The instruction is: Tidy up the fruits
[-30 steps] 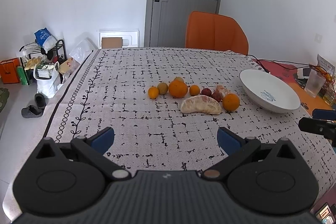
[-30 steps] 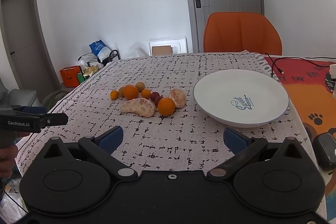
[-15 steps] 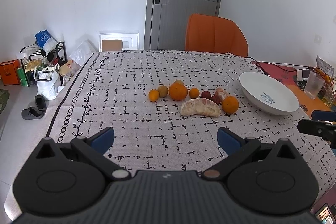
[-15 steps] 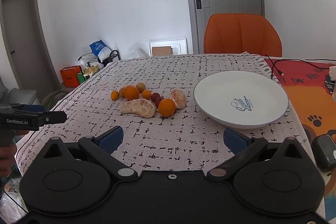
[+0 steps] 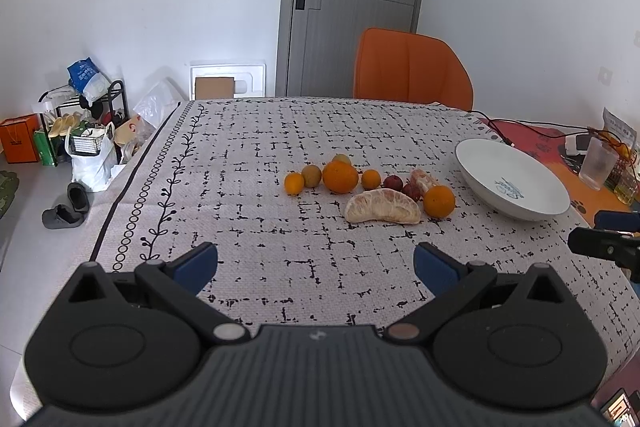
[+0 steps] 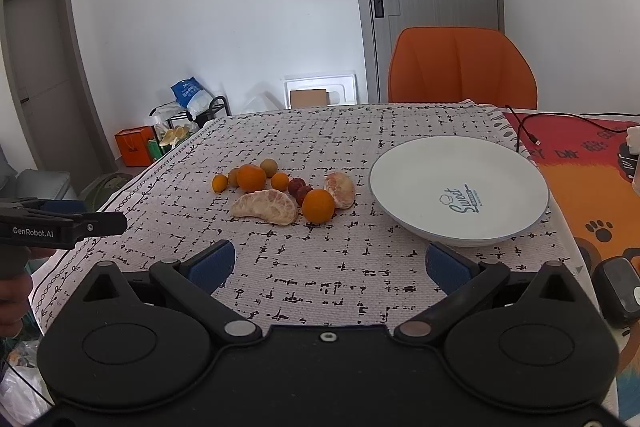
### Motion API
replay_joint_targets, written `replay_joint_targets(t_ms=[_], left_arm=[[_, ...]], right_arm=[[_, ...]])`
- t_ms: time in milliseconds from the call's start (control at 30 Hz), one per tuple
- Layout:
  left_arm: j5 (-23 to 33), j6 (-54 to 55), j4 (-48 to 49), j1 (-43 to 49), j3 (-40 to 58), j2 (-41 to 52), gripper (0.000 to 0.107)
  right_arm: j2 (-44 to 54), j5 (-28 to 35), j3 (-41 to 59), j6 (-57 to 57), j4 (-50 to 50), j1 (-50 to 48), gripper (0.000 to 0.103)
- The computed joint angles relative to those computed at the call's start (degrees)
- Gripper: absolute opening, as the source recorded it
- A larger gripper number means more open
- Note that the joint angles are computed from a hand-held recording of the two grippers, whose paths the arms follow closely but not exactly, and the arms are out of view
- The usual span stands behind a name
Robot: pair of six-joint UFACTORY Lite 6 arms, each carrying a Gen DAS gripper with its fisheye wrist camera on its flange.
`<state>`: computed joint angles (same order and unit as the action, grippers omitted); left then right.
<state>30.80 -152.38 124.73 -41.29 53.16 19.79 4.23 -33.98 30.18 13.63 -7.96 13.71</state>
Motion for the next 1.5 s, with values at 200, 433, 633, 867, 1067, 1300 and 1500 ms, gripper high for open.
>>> replay_joint_targets(t_ms=[200, 433, 633, 867, 1067, 1300, 1500], left_arm=[[-0.02, -0.23, 0.25, 0.14, -0.21, -0.18, 0.103], [-0.41, -0.04, 0.31, 0.46, -0.05, -0.13, 0.103], [-1.04, -1.21, 1.49, 1.20, 1.02, 1.59, 0.103], [-2.47, -3.31, 5.23, 2.71, 3.54, 4.66, 0.103], [-4.13, -5.06, 8.12, 4.59, 8.16, 8.66, 0.103], [-6.67, -13.73, 17.95, 7.28, 13.16, 13.28, 0.103], [-8.56, -13.23, 17.35, 8.32, 18.32, 17.68, 0.103]], right_arm=[[-0.18, -0.14, -0.33, 0.37, -0.11, 0.14, 0.103], [0.35, -0.46, -0.21, 0.21, 0.04, 0.16, 0.103], [2.59, -0.75, 1.00, 0.63, -0.32, -0.50, 0.103], [6.59, -1.34, 3.83, 3.64, -3.83, -2.36, 0.103], [10.73, -2.96, 7.19, 5.70, -5.97, -3.24, 0.103], [15.81, -2.99, 13.11, 8.40, -9.40, -3.62, 0.102], [20.82, -1.62, 19.27, 13.17, -14.56, -4.12, 0.086]])
